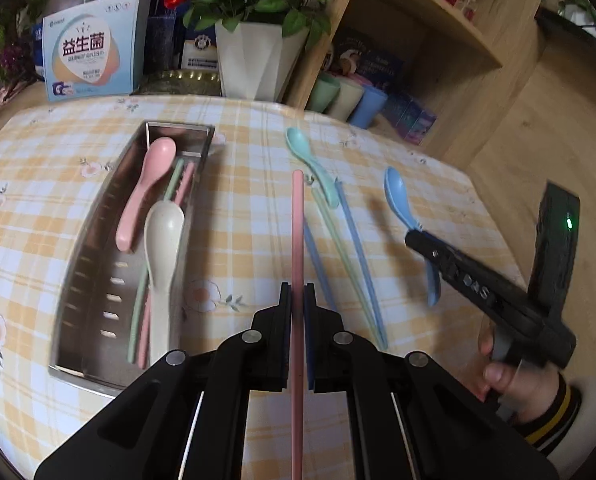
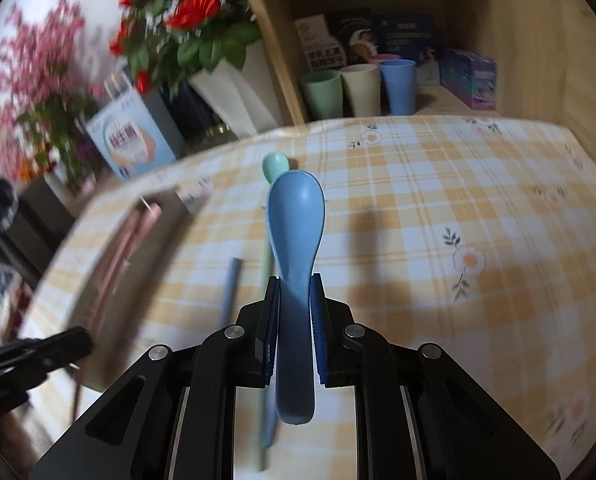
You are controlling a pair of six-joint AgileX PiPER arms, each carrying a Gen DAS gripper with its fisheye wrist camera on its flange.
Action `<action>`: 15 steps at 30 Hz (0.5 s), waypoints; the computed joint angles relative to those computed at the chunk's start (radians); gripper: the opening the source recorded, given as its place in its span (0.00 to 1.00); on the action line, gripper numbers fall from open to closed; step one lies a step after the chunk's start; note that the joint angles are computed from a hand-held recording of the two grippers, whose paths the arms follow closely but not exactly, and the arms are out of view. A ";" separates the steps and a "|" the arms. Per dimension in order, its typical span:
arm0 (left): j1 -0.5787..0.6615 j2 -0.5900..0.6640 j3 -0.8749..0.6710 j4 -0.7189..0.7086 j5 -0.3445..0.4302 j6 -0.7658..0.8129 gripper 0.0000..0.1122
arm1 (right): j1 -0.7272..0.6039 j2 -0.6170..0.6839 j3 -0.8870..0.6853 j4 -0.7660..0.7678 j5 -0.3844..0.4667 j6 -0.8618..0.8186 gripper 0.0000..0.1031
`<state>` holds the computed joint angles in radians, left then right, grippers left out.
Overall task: Organize utensils
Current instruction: 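Lower the pink chopstick into the steel rack and open the left tool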
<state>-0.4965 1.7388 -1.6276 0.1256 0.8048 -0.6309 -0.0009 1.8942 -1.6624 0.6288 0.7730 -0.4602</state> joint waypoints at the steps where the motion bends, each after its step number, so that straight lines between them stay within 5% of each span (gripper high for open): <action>1: 0.004 -0.003 -0.008 -0.004 0.008 0.010 0.05 | -0.002 -0.011 0.012 0.014 0.000 -0.007 0.14; 15: 0.269 0.048 -0.205 -0.182 0.177 0.280 0.05 | -0.030 -0.052 0.044 0.045 0.019 0.002 0.15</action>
<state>-0.2277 1.7871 -1.8323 -0.0559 0.9814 -0.3510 -0.0313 1.8419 -1.6182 0.6734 0.7923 -0.4584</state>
